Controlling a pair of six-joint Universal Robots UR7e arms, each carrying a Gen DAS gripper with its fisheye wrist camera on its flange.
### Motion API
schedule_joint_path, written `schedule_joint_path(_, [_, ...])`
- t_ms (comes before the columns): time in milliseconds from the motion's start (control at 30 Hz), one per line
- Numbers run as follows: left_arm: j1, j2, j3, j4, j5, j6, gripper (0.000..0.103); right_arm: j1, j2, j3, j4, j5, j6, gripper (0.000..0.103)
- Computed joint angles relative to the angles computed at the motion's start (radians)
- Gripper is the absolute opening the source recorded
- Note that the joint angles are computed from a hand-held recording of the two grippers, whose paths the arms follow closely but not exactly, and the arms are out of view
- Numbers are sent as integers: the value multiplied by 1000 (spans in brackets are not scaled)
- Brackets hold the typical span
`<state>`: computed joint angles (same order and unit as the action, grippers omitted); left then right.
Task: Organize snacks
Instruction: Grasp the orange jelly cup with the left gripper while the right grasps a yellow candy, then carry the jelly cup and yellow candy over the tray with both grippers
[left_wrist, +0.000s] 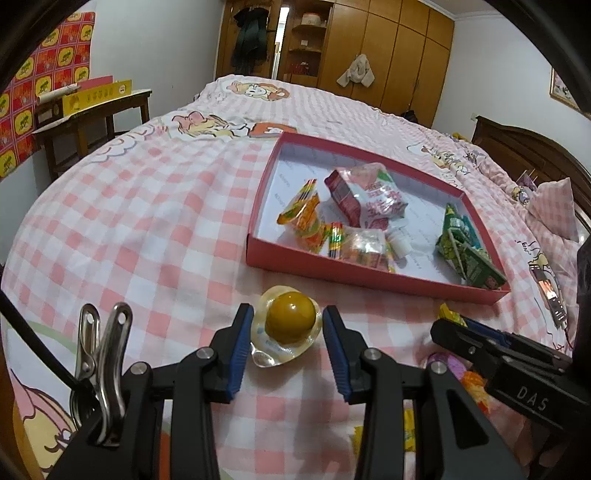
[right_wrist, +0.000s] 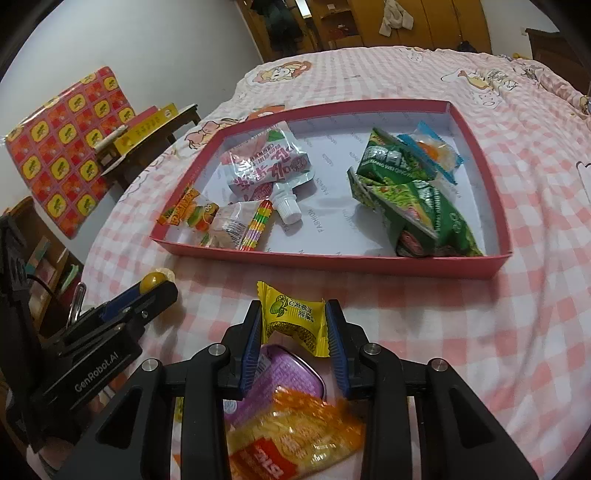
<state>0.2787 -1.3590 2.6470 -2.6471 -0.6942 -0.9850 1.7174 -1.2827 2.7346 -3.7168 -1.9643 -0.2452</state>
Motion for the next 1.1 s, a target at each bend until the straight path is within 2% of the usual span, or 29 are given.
schedule_joint_path(167, [-10, -8, -11, -1, -33, -5, 40, -12, -54, 21, 28, 28, -6, 34])
schedule_joint_path(500, [-57, 8, -52, 21, -49, 6, 40, -32, -166, 47, 80, 87, -28, 34])
schedule_joint_path(833, [-48, 50, -122, -30, -51, 98, 40, -19, -277, 22, 181, 126, -52, 34])
schedule_joint_path(1100, [-12, 114, -182, -90, -49, 185, 40, 1, -282, -29, 199, 109, -85, 34])
